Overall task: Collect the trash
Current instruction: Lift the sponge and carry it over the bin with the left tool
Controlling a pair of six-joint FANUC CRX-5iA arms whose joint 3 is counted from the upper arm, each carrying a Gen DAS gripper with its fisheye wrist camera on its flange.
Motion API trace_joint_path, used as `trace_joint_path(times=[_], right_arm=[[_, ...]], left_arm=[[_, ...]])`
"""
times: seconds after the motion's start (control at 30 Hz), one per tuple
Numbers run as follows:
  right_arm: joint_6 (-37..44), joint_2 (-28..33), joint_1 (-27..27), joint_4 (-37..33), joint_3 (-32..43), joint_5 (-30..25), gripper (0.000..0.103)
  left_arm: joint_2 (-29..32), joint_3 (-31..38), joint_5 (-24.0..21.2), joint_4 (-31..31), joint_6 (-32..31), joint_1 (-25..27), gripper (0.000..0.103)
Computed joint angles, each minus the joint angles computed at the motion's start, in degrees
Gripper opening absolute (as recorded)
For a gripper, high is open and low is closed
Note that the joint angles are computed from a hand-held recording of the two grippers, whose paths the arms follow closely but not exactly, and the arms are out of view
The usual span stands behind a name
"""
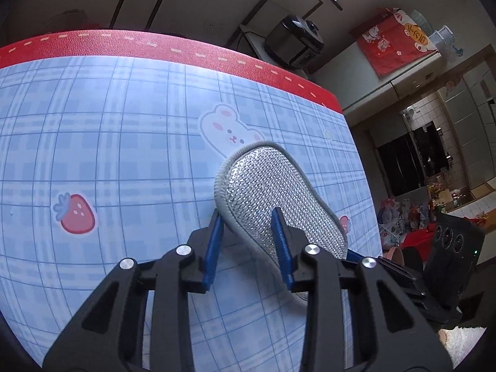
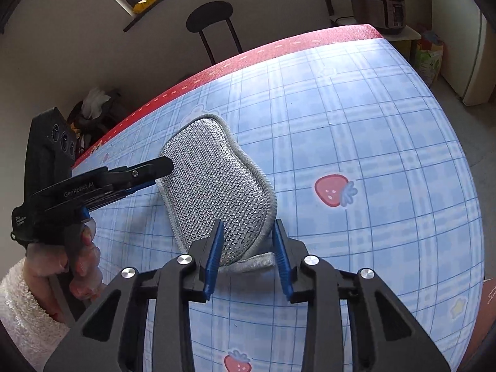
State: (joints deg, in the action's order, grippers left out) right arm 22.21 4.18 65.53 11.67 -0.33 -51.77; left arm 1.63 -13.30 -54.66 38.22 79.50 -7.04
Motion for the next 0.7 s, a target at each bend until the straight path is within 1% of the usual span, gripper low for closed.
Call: trace_joint_path(times=[0.03, 0.07, 0.13, 0.17, 0.33, 0.4, 0.53, 0.7], right_arm=[[-0.49, -0.67, 0.07, 0.15, -0.85, 0.72, 0.028], [-1.02, -1.37, 0.12, 0.29, -1.68, 1.31, 0.025], [-1.66, -3.58, 0.04, 0.05, -4.05, 2.55, 0.023], [-2.03, -4.20, 0.22, 0.29, -4.59, 2.52, 0.021], [-4.28, -8.77, 2.24, 3.33, -8.71, 1.13, 0.019], [-6.79, -11.75, 3.45, 5.25, -11.30, 0.61, 0.019], [-14.44, -18.34, 6.99, 10.72, -16.90, -1.43, 0.019], [-25.80, -27.94, 12.68, 18.70, -23.98, -7.54, 0.019]], left_arm=[[-0.02, -0.64, -0.29, 1.46, -0.95, 0.21, 0.032], [-0.16, -1.13, -0.51, 2.53, -2.08, 0.36, 0.031], [-0.97, -1.80, -1.46, 3.14, -3.99, 0.27, 0.029], [-1.11, -1.64, -1.97, 3.02, -4.44, 0.00, 0.029], [-3.24, -1.79, -3.37, 2.24, -4.36, -2.38, 0.028], [-3.45, -0.80, -3.76, 1.33, -3.44, -3.94, 0.028], [-3.51, 1.83, -4.37, -0.59, -1.47, -8.28, 0.028], [-1.05, 8.24, -4.78, -3.96, 1.49, -16.15, 0.027]])
